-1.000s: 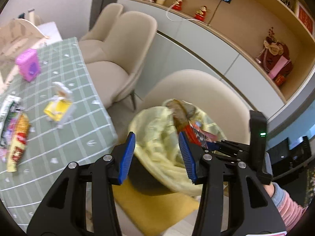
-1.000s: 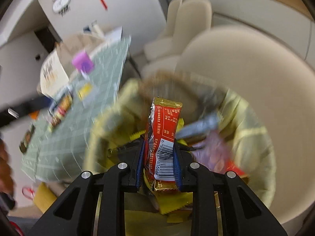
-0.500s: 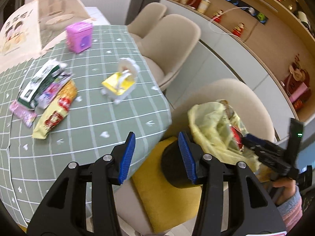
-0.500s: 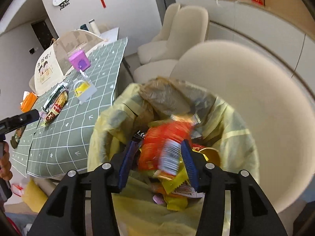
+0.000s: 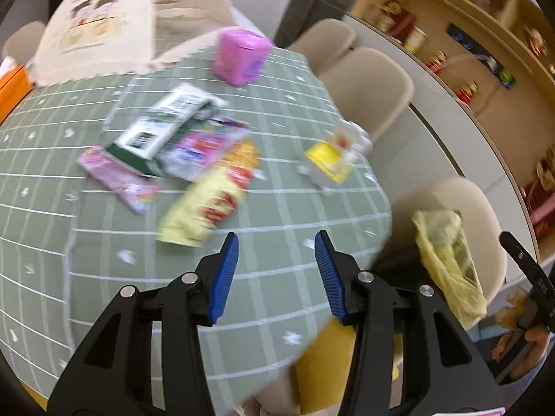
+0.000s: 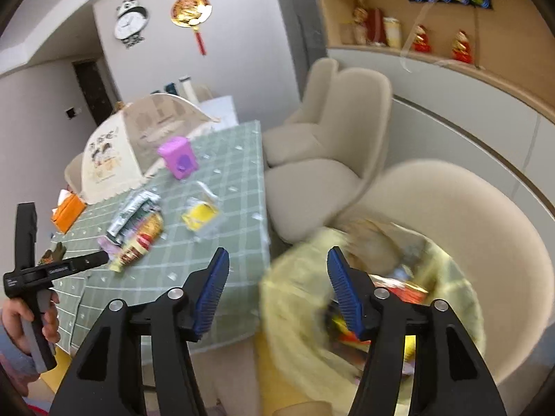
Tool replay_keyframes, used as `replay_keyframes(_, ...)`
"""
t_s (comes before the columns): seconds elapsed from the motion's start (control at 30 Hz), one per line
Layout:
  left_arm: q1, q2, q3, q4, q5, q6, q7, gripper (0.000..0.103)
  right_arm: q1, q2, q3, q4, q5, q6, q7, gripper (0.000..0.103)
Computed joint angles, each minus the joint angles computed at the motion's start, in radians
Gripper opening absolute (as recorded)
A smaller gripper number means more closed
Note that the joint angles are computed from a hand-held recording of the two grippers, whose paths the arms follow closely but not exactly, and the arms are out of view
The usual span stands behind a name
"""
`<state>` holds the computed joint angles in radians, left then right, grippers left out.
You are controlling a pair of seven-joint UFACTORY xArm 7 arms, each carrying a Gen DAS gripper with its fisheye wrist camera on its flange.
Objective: Collect trash
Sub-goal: 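Move both open grippers away from the bin back toward the table, then grasp the pink ice-pop wrapper with the left gripper while the right grasps the gold chip bag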
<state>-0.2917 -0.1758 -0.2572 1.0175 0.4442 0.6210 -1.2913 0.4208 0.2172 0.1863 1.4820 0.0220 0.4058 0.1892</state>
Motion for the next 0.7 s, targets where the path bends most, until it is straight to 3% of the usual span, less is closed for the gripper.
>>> replay_keyframes(0.3, 0.124, -0.19, 0.092, -0.206, -0.088, -0.067, 0.168, 0.044, 0.168, 0.246, -0.013, 0.345, -0.127, 0.115, 0.087, 0.056)
replay_keyframes(0.43, 0.169, -0.225, 0.13, -0.262, -0.143, -0.115, 0.294, 0.044, 0.259, 0.379, -0.051, 0.551, -0.166, 0.229, 0.149, 0.056)
replay_keyframes(0.6, 0.151, -0.22, 0.203, -0.305, -0.289, -0.184, 0.52, 0.044, 0.313, 0.499, -0.056, 0.727, -0.155, 0.314, 0.139, 0.056)
replay_keyframes(0.7, 0.165, -0.219, 0.198, -0.327, -0.354, -0.193, 0.57, 0.044, 0.35, 0.56, -0.074, 0.818, -0.161, 0.353, 0.131, 0.056)
